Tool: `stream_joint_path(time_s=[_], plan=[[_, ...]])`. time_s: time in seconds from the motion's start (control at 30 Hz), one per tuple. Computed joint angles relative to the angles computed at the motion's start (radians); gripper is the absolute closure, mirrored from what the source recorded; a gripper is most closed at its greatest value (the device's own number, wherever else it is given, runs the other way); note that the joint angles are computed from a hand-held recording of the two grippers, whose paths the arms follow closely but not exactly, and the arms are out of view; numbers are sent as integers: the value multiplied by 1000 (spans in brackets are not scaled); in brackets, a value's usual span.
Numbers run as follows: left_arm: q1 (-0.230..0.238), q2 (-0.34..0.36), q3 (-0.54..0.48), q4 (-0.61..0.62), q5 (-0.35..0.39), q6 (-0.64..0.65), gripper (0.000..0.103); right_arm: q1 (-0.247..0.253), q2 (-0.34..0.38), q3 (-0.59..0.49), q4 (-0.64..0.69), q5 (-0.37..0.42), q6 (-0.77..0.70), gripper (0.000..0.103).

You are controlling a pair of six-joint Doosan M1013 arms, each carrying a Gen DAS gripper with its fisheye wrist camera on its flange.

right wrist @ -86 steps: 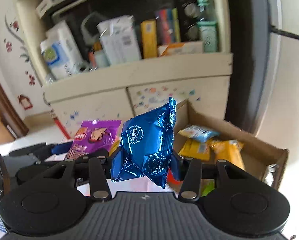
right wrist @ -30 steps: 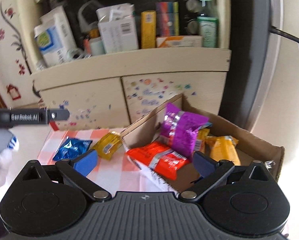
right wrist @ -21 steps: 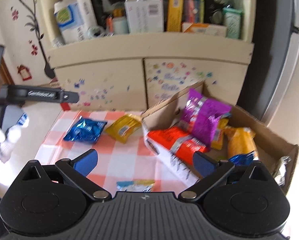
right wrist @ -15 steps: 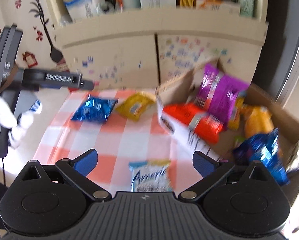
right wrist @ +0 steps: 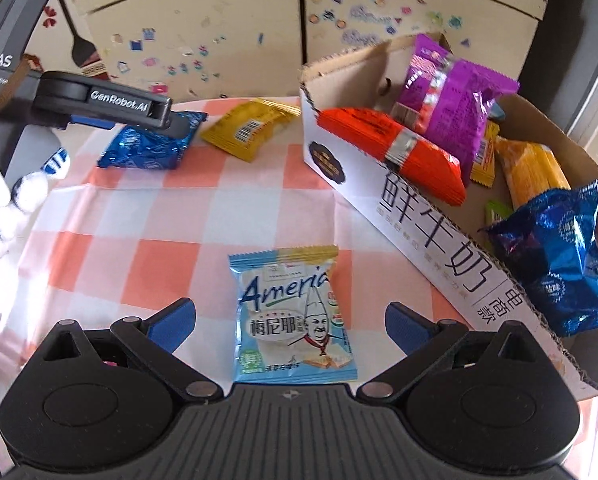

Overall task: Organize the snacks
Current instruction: 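Withdraw both open tools from the box back over the remaining packets, then close right tool on white Amerie packet while left tool closes on blue foil packet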

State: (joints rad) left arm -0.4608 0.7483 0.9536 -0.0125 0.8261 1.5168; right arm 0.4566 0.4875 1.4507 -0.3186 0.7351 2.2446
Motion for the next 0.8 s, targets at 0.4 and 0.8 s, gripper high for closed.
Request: stream_joint_path(time_s=[0.4, 0.8], plan=[[-10, 28, -13, 21, 14, 38, 3, 3, 40, -38, 1, 62, -15, 0], [-18, 27, 8, 49, -15, 54, 6, 7, 51, -46, -21, 66, -17, 7]])
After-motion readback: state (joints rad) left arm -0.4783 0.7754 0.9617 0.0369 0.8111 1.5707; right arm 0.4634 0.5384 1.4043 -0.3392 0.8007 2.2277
